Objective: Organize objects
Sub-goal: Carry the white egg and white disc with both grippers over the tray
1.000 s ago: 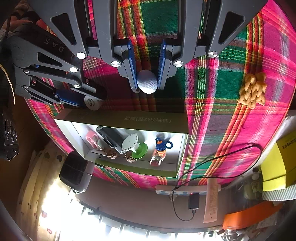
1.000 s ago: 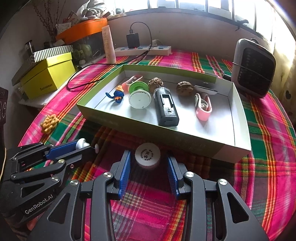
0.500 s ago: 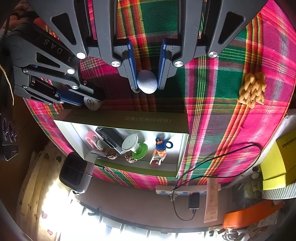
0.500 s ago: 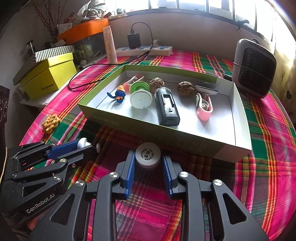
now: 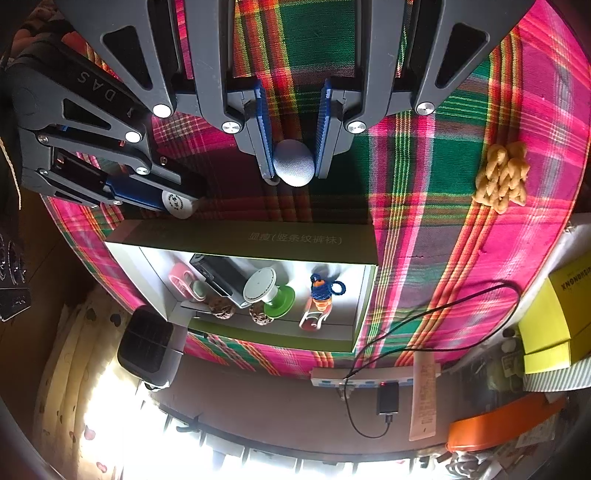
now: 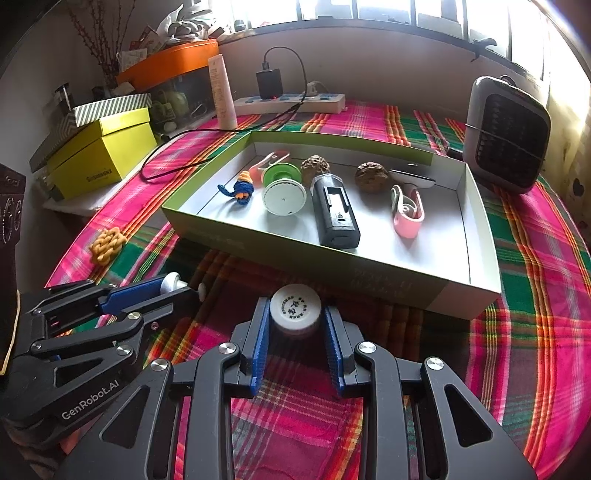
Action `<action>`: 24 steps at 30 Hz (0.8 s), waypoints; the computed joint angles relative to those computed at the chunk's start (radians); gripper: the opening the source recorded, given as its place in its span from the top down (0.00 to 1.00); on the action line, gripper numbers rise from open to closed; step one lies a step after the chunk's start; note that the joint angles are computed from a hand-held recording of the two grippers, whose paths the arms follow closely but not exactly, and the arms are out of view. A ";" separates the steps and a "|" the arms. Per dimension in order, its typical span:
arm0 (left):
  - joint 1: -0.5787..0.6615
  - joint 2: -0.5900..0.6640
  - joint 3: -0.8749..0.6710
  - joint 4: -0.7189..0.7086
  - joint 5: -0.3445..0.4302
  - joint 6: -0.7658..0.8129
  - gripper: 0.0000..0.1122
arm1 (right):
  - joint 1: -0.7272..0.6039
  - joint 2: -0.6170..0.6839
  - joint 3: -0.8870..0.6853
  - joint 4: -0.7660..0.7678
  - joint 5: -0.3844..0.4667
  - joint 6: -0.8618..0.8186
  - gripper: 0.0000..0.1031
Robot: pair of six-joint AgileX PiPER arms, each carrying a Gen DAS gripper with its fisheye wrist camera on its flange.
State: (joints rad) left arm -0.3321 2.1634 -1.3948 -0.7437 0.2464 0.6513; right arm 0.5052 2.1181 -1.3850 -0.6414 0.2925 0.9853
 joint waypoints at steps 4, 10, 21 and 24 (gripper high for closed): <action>0.001 0.000 -0.001 0.013 0.000 -0.010 0.82 | -0.001 -0.006 0.008 0.003 -0.008 -0.003 0.72; -0.006 -0.003 0.002 0.062 -0.010 -0.057 0.82 | -0.006 -0.013 0.022 -0.002 -0.024 0.007 0.72; -0.014 -0.013 0.017 0.096 -0.022 -0.090 0.82 | -0.012 -0.040 0.062 -0.043 -0.054 0.054 0.72; -0.017 -0.022 0.027 0.095 -0.028 -0.086 0.82 | -0.012 -0.048 0.075 -0.071 -0.063 0.085 0.72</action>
